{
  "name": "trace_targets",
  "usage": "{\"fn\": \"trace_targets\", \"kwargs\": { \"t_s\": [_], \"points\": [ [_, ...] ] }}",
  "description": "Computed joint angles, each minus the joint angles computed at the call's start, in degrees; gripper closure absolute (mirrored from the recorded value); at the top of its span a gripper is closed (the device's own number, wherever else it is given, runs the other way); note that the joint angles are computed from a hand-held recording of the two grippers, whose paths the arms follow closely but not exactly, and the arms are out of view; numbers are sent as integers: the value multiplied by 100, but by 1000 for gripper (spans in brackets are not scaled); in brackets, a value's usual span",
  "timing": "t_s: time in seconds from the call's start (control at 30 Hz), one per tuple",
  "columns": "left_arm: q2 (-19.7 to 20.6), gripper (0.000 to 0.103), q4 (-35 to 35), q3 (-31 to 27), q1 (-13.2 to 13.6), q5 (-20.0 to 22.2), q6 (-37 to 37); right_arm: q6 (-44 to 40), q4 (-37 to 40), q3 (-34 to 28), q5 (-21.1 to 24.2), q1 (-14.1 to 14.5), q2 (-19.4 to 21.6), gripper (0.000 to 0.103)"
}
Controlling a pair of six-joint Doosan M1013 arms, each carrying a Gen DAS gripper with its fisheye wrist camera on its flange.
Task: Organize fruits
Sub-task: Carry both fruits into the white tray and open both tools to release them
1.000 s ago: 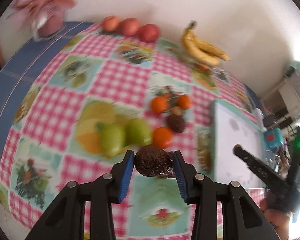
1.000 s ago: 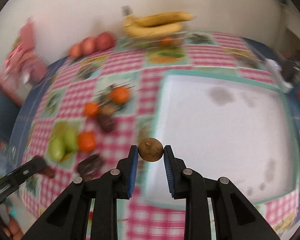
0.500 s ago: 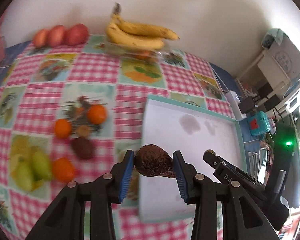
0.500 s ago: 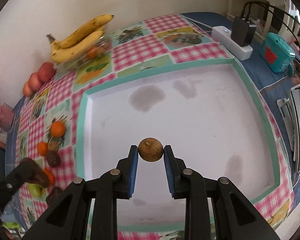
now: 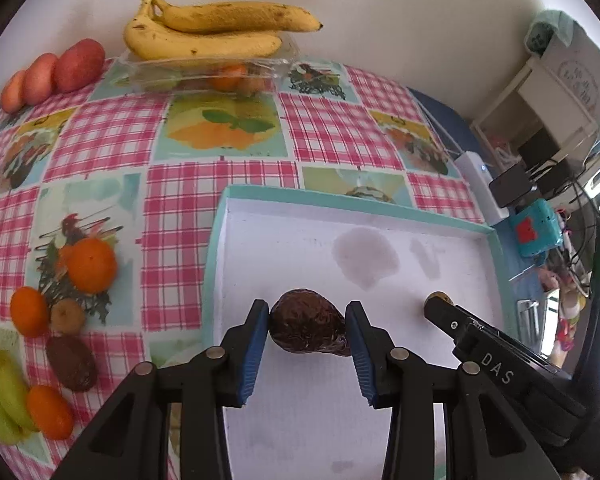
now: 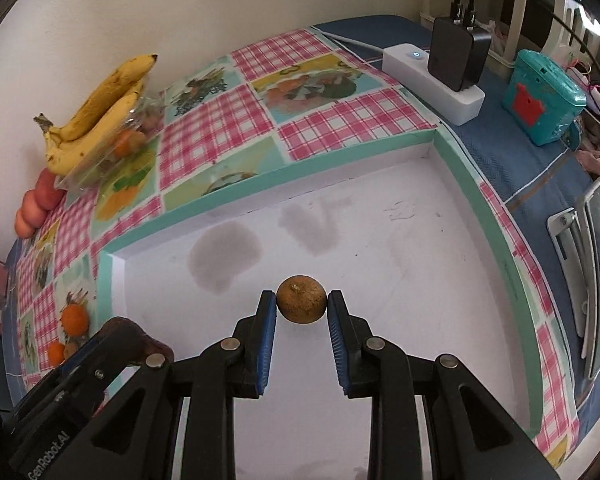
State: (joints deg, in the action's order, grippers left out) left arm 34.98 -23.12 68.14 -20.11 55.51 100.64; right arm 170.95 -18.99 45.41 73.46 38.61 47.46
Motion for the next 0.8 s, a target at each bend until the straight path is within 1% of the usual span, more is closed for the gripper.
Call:
{"fn": "trace_targets", "kwargs": {
  "t_s": [0.33,0.4,0.47,0.5,0.53,0.57,0.63,0.7,0.73,0.77,0.8],
  "points": [
    [78,59,228,-69,-58,113,-102,-76,109,-25,81,-47,24,75],
    [72,59,258,-73,-60,135,-127,-71,73,-72,216,-42,42,75],
    [53,54,315,-75,-67,126,-161,-57,72,-77,274,-43,41,75],
    [41,44,308,-75,-67,124,-148,-37,70,-58,271,-45,28,75],
    [23,40,292,-70,-64,122,-131,-15,61,-47,276,-44,14,73],
    [13,40,297,-80,-62,146,-134,-27,53,-49,292,-43,7,67],
    [-8,40,415,-113,-69,227,-231,-37,36,-64,332,-38,0,60],
    [-29,39,543,-132,-73,288,-321,-29,20,-82,374,-31,-15,60],
    [-41,36,625,-152,-69,343,-388,-1,-10,-73,376,-23,-38,57],
    [-56,34,687,-155,-64,370,-444,29,-45,-64,384,-15,-59,50],
    [-71,28,753,-156,-56,385,-509,49,-78,-69,399,-8,-64,47]
  ]
}}
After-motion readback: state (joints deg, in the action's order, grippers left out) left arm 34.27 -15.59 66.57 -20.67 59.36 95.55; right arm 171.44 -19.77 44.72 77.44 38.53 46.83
